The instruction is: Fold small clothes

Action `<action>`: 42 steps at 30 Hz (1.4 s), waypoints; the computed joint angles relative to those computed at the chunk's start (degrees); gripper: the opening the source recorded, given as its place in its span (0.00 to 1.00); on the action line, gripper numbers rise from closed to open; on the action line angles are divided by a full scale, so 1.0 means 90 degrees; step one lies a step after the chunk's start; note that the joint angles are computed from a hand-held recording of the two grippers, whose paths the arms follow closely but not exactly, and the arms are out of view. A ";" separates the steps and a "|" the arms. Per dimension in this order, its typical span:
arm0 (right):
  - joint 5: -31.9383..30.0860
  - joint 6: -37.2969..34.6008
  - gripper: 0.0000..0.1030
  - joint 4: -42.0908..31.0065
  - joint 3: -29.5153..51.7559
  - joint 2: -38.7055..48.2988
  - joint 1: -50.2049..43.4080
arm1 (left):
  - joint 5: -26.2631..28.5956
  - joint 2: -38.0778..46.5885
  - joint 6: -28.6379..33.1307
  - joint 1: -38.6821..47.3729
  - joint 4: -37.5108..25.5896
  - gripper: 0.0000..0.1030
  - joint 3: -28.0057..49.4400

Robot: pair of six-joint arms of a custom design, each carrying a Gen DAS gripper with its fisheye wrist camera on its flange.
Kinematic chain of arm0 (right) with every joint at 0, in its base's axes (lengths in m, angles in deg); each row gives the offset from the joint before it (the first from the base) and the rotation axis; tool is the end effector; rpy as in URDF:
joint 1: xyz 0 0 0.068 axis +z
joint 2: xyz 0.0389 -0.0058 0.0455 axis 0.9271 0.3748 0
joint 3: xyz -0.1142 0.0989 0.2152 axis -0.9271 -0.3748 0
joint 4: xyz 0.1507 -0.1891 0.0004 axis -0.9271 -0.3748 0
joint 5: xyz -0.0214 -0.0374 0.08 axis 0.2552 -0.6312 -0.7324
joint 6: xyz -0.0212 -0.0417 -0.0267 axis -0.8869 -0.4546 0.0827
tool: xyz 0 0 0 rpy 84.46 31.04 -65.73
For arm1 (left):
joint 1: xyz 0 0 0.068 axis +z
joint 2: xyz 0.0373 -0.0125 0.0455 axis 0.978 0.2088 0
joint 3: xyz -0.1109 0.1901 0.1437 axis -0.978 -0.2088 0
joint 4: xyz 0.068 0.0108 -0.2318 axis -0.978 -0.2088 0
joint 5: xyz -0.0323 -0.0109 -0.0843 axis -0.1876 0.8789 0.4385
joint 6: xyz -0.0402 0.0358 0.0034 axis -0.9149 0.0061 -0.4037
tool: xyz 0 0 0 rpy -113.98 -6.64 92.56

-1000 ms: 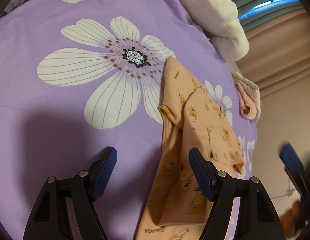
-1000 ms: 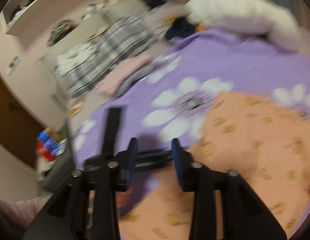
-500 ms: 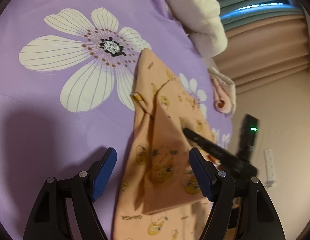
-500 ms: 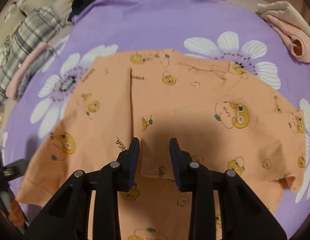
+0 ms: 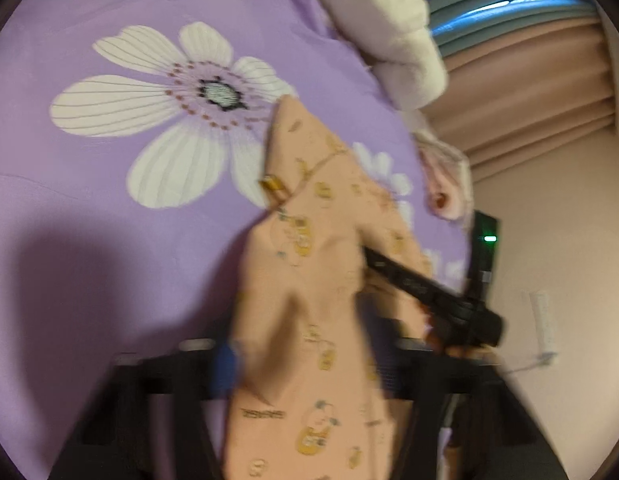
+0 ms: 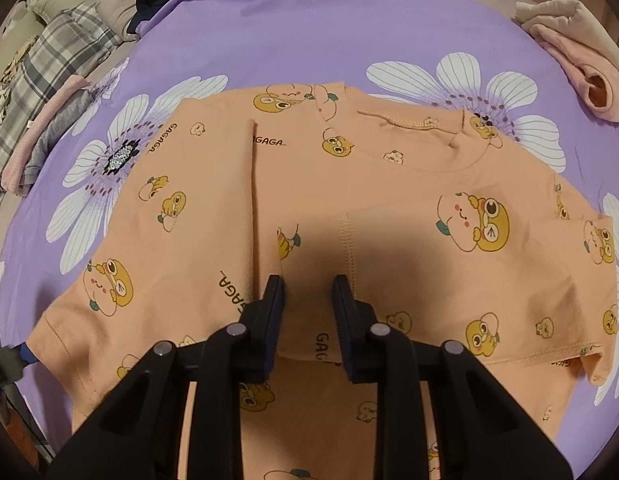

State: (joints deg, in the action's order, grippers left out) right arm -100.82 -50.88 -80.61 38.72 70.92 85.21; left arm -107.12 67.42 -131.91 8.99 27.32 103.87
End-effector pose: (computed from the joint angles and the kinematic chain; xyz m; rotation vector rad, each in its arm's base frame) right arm 0.3910 0.1327 0.0865 -1.2633 2.4198 0.3487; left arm 0.1214 -0.2470 0.0985 -1.0970 2.0108 -0.7721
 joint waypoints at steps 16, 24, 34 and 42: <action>-0.1091 0.0608 0.08 -0.0271 -0.0093 -0.0796 0.0347 | -0.1965 -0.2499 0.0564 -0.0505 -0.2965 0.02 0.0587; -0.0909 0.0867 0.38 -0.0568 0.0212 -0.0195 0.0511 | -0.1256 -0.2726 0.1885 0.0249 -0.3256 0.02 0.1351; -0.2871 0.0278 0.41 -0.1897 0.0990 -0.0301 -0.1576 | 0.0131 -0.1209 0.4060 0.1262 -0.2909 0.02 0.3719; -0.3475 -0.0870 0.41 -0.3243 0.1785 0.0258 -0.3000 | 0.0362 -0.0079 0.4817 0.1437 -0.4392 0.02 0.6144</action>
